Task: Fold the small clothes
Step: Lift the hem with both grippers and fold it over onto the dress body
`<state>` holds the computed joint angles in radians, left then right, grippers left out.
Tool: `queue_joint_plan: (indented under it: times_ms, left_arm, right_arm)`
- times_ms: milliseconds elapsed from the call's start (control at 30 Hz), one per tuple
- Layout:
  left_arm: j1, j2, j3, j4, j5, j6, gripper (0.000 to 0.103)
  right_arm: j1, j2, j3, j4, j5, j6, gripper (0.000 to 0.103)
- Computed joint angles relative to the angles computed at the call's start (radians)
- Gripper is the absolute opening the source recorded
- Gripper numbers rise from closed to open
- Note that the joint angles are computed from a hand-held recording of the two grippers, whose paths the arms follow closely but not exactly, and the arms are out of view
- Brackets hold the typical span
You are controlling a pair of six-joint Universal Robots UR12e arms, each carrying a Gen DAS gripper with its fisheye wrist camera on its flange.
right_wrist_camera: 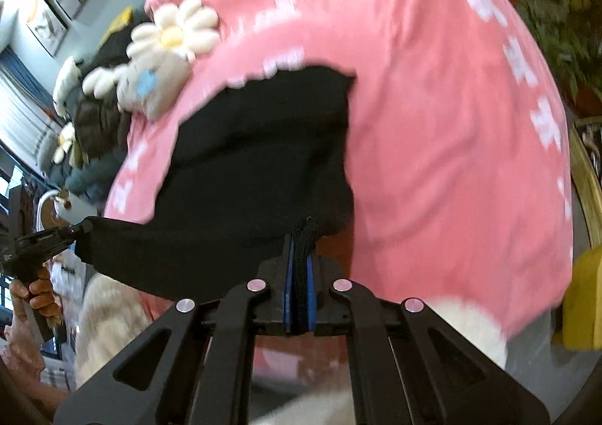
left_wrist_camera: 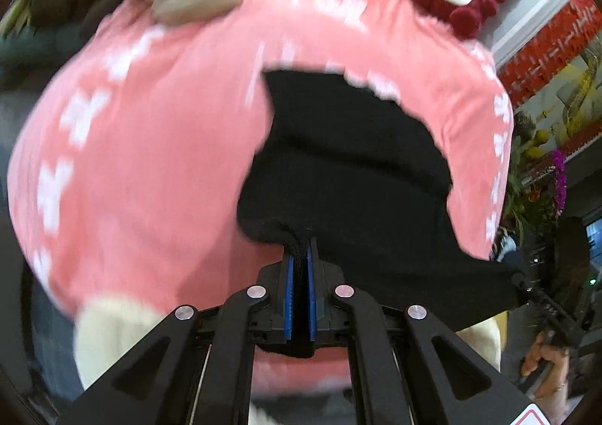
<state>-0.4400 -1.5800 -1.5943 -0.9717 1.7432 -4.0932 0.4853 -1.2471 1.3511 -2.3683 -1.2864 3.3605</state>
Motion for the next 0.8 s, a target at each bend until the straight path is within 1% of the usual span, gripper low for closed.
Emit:
queue_joint_plan:
  times_ms: [33, 100, 167, 233, 300, 333, 367, 400, 433, 467, 500, 533, 567, 600, 633, 667, 700, 733, 767, 800]
  left_arm:
    - [0.01, -0.018, 0.026, 0.006, 0.024, 0.038, 0.004]
    - [0.027, -0.049, 0.07, 0.015, 0.058, 0.084, 0.004]
    - [0.046, -0.085, 0.116, 0.016, 0.093, 0.128, 0.004]
    - [0.065, -0.12, 0.156, 0.023, 0.116, 0.176, 0.004]
    - [0.088, -0.153, 0.193, 0.022, 0.12, 0.205, 0.004]
    - [0.099, -0.172, 0.21, 0.023, 0.125, 0.21, 0.004]
    - [0.11, -0.192, 0.23, 0.02, 0.127, 0.218, 0.004]
    - [0.122, -0.215, 0.254, 0.005, 0.126, 0.223, 0.004]
    - [0.134, -0.242, 0.278, -0.018, 0.13, 0.218, 0.005]
    - [0.148, -0.266, 0.297, -0.042, 0.116, 0.207, 0.006]
    - [0.159, -0.282, 0.309, -0.056, 0.099, 0.187, 0.011]
    - [0.172, -0.299, 0.318, -0.07, 0.083, 0.139, 0.015]
    - [0.187, -0.308, 0.318, -0.077, 0.055, 0.088, 0.016]
    - [0.194, -0.308, 0.309, -0.066, 0.036, 0.06, 0.018]
    - [0.199, -0.304, 0.298, -0.052, 0.03, 0.03, 0.021]
    - [0.199, -0.297, 0.284, -0.026, 0.045, 0.021, 0.024]
    - [0.194, -0.293, 0.28, -0.019, 0.072, 0.032, 0.032]
    - [0.184, -0.289, 0.28, -0.026, 0.117, 0.052, 0.044]
    - [0.169, -0.279, 0.271, -0.019, 0.172, 0.084, 0.047]
    - [0.162, -0.269, 0.257, 0.003, 0.186, 0.113, 0.05]
  right_arm:
    - [-0.001, 0.023, -0.035, -0.013, 0.003, -0.005, 0.004]
    - [-0.003, 0.069, -0.102, -0.032, 0.008, -0.006, 0.004]
    - [-0.002, 0.122, -0.181, -0.042, -0.004, -0.015, 0.004]
    - [0.001, 0.194, -0.287, -0.032, -0.026, -0.022, 0.004]
    - [0.0, 0.256, -0.376, -0.024, -0.038, -0.012, 0.004]
    - [0.0, 0.306, -0.452, 0.005, -0.047, -0.012, 0.004]
    - [0.001, 0.342, -0.505, 0.026, -0.063, -0.012, 0.005]
    - [0.002, 0.385, -0.571, 0.052, -0.083, -0.008, 0.006]
    - [0.003, 0.436, -0.651, 0.101, -0.104, -0.008, 0.01]
    - [0.006, 0.47, -0.701, 0.132, -0.136, -0.002, 0.011]
    - [0.009, 0.507, -0.759, 0.167, -0.172, 0.012, 0.013]
    - [0.01, 0.536, -0.804, 0.199, -0.187, 0.018, 0.014]
    - [0.012, 0.546, -0.815, 0.208, -0.203, 0.018, 0.014]
    - [0.014, 0.543, -0.808, 0.2, -0.214, 0.02, 0.014]
    - [0.013, 0.524, -0.767, 0.159, -0.198, 0.02, 0.014]
    - [0.012, 0.507, -0.732, 0.127, -0.186, 0.017, 0.02]
    - [0.013, 0.477, -0.674, 0.083, -0.18, 0.014, 0.025]
    - [0.011, 0.444, -0.612, 0.045, -0.152, 0.005, 0.028]
    - [0.011, 0.425, -0.576, 0.029, -0.124, -0.002, 0.027]
    - [0.011, 0.395, -0.518, 0.015, -0.093, -0.017, 0.027]
